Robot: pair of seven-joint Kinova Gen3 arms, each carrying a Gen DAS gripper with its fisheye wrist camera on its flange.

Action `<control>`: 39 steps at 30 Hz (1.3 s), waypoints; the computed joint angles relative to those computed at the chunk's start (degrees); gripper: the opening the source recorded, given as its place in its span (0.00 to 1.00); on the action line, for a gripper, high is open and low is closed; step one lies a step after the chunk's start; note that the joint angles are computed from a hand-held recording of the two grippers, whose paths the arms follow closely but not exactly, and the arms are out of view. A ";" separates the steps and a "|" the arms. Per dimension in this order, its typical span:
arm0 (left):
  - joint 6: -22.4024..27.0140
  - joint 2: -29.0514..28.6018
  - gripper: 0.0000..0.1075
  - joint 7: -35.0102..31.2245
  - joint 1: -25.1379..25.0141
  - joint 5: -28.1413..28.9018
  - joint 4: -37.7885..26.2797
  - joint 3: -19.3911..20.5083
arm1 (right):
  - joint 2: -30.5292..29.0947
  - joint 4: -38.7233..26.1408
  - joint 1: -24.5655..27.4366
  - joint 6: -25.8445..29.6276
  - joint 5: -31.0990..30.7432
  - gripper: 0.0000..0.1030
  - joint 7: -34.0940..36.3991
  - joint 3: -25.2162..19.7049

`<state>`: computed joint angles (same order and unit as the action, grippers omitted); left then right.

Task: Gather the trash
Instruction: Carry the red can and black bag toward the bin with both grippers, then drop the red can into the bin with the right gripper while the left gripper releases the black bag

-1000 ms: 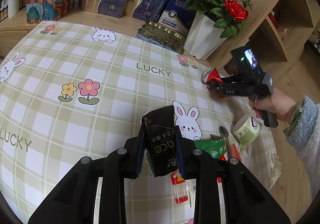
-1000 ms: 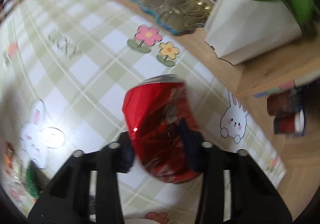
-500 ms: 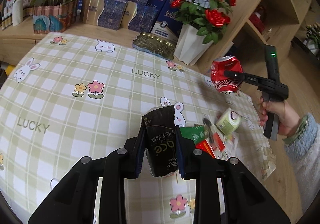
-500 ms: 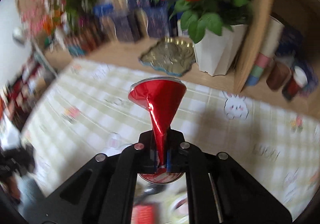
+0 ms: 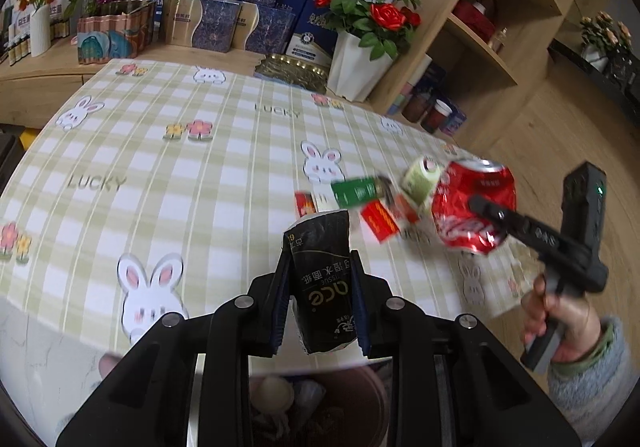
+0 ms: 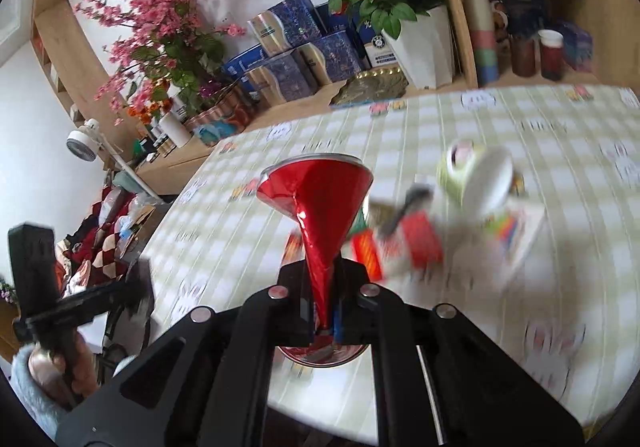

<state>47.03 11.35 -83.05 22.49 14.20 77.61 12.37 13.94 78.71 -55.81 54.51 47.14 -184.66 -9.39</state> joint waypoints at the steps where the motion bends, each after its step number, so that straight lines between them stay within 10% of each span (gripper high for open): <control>1: -0.28 -1.20 0.25 -0.26 0.14 -0.02 1.60 0.12 | -0.18 0.76 -1.53 0.95 1.04 0.09 -1.76 -0.30; 13: -2.13 -9.04 0.25 -0.01 2.34 -1.01 11.91 1.33 | 2.22 5.46 -11.51 4.02 2.26 0.09 -13.69 -4.75; 39: -5.10 -13.43 0.25 3.19 2.99 -0.39 21.85 1.81 | 7.30 4.75 -13.08 -1.66 -11.89 0.18 -9.61 -0.88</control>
<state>41.92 -2.08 -79.85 25.49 13.81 99.46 14.18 21.23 83.46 -68.90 52.85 35.25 -194.27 -10.27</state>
